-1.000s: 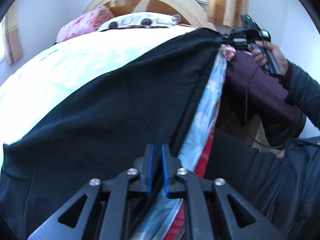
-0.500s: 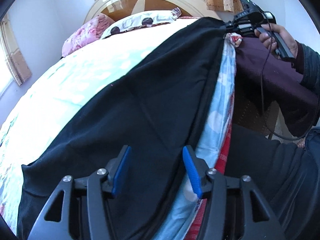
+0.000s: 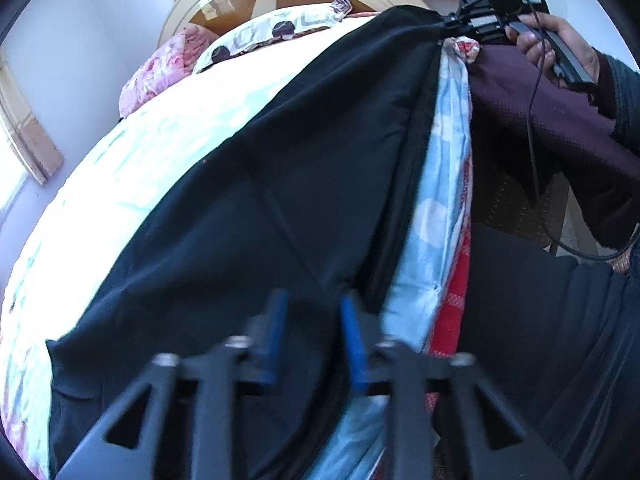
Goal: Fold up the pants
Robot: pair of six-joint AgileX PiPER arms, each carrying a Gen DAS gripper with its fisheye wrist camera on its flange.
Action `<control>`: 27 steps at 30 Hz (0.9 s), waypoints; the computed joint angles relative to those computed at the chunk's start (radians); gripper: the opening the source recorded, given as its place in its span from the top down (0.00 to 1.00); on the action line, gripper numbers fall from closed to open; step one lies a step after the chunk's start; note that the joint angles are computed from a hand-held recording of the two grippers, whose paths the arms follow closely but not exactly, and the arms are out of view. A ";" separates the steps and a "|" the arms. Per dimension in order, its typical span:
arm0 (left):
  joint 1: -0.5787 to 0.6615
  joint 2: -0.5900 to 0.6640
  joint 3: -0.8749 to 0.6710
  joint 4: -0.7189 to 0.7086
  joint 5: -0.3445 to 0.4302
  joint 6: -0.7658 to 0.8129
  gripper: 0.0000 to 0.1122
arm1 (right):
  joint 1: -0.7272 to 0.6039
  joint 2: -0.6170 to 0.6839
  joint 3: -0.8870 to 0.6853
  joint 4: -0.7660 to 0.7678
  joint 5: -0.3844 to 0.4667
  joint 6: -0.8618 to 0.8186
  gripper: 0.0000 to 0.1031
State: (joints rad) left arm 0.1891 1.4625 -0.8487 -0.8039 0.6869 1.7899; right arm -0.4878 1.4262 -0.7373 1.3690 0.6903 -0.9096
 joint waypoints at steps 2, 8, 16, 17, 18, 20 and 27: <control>-0.011 -0.023 0.021 -0.004 -0.022 0.034 0.92 | 0.002 0.000 -0.002 -0.003 0.000 -0.002 0.92; 0.027 -0.040 -0.026 0.053 0.118 -0.017 0.97 | -0.008 -0.015 0.014 0.021 0.007 -0.036 0.92; 0.076 -0.001 -0.047 0.085 0.214 -0.024 0.97 | -0.036 -0.030 0.035 -0.022 0.032 -0.024 0.92; 0.072 0.005 -0.046 0.099 0.220 -0.023 0.97 | -0.034 -0.029 0.033 -0.035 0.032 -0.015 0.92; 0.068 0.001 -0.035 0.094 0.207 -0.012 0.97 | -0.026 -0.030 0.027 -0.057 0.024 0.004 0.92; 0.067 0.009 -0.041 0.090 0.211 -0.021 0.97 | 0.004 -0.058 0.006 -0.170 -0.038 0.114 0.78; 0.090 -0.009 -0.023 0.047 0.214 0.056 0.79 | -0.086 -0.098 -0.136 -0.279 0.004 0.229 0.60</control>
